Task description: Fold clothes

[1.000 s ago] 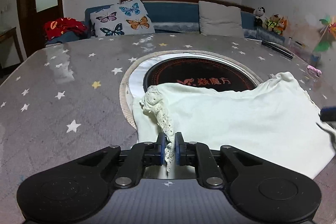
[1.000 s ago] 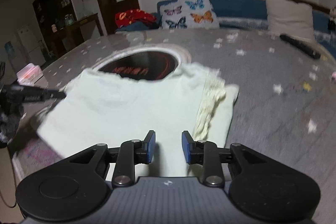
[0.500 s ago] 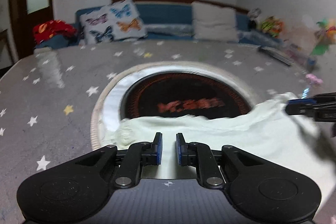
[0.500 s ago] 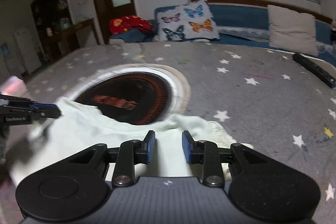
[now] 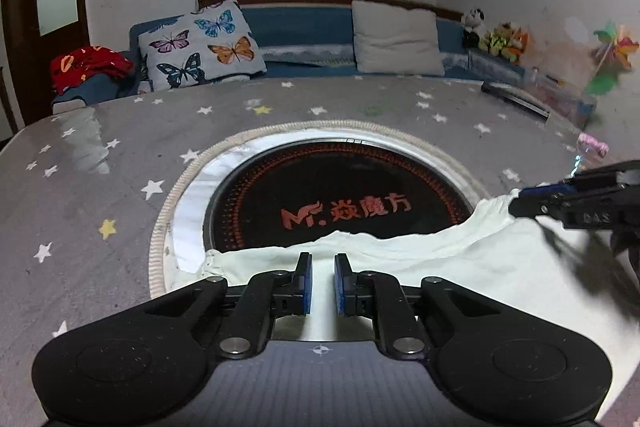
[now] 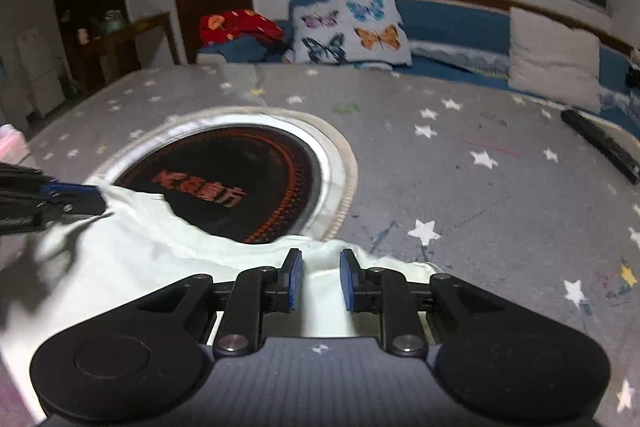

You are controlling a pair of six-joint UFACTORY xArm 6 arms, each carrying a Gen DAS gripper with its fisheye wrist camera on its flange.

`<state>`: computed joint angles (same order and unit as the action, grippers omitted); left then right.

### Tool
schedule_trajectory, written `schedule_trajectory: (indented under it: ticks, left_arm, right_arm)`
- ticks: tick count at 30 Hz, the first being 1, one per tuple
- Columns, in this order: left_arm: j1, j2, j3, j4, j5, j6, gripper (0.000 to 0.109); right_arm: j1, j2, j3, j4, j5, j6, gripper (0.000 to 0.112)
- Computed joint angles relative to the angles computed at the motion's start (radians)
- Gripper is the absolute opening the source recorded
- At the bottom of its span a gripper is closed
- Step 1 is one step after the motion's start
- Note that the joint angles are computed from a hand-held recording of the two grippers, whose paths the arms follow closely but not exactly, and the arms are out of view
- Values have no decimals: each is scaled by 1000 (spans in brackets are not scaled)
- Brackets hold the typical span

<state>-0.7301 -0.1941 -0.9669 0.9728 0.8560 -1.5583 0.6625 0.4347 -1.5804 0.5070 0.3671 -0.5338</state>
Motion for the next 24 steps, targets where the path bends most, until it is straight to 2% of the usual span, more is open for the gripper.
schedule_trajectory:
  ticks: [5,8,13,17,20,22,24]
  left_arm:
    - [22,-6,11,-38,-9,1,14]
    - [15,-5,0,-6,-36,-8,14]
    - [41,64,-54,-21,-151,47,14]
    - [38,128,-101,-30,-84,77,14]
    - [39,118,-86,-12,-85,43,14]
    - [25,113,-90,-15,-58,33,14]
    - [5,90,-73,10,-68,5,14]
  right_arm:
    - [-11,11,-14,12,-2,70,19]
    - [6,-15,12,48,-18,-12,20]
    - [30,-9,-24,133,66,-157,21]
    - [51,25,-43,40,46,-136,27]
    - [55,31,-36,6,9,-95,27]
    - [58,16,-23,17,10,-104,27]
    - [61,-1,-12,48,24,-138,28]
